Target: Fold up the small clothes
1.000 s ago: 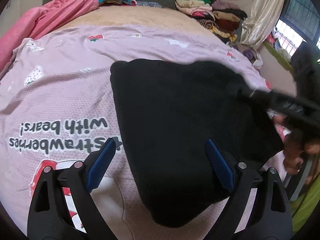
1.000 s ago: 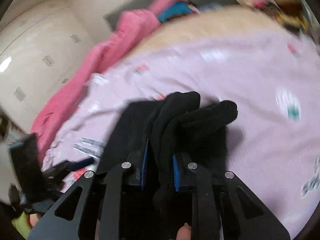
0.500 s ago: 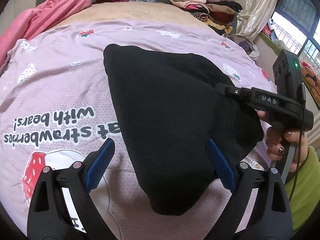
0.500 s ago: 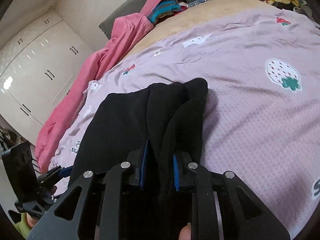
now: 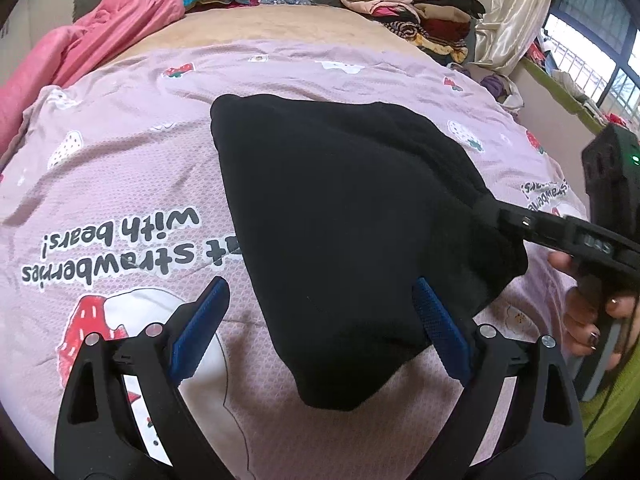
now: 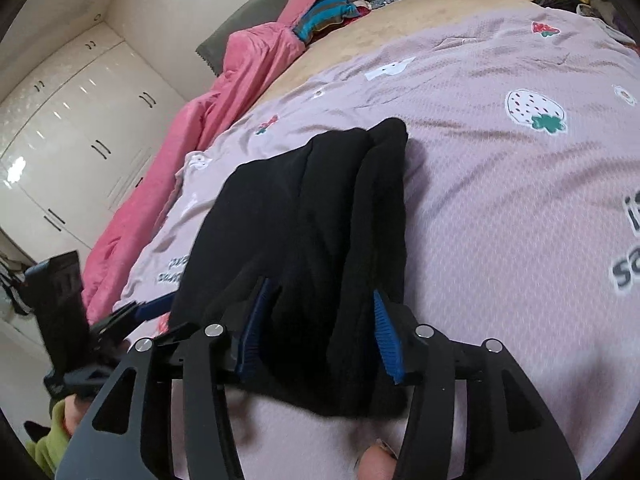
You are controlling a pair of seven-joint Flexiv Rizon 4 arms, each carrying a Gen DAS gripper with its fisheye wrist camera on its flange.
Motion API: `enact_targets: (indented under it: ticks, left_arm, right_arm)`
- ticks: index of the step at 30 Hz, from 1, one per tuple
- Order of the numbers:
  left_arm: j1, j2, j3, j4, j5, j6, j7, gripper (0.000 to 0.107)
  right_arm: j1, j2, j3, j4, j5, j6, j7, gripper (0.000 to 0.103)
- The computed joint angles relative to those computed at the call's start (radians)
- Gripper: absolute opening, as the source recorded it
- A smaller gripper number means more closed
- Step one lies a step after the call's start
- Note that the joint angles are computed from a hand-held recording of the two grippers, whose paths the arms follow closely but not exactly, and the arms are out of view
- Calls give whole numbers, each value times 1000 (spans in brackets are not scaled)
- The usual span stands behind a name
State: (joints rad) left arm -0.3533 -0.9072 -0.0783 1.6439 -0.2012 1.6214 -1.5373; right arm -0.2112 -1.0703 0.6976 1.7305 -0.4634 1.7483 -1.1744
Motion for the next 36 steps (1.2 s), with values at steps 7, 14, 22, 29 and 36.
enact_targets:
  ticks: [7, 14, 22, 29, 36]
  left_arm:
    - [-18, 19, 20, 25, 3, 15, -19, 86]
    - [-36, 43, 35, 60, 7, 36, -30, 86]
    - [-39, 46, 41, 80, -7, 55, -58, 90]
    - [-45, 17, 55, 46, -24, 58, -73, 92]
    - [-22, -7, 28, 30, -17, 54, -72, 93]
  right_arm:
    - [-21, 36, 14, 56, 6, -42, -50, 18]
    - [66, 125, -123, 119, 55, 31, -8, 16]
    - [167, 159, -234, 139, 77, 80, 59, 37]
    - [383, 243, -484, 138, 164, 177, 96, 53]
    - [384, 154, -468, -98, 125, -16, 159, 53]
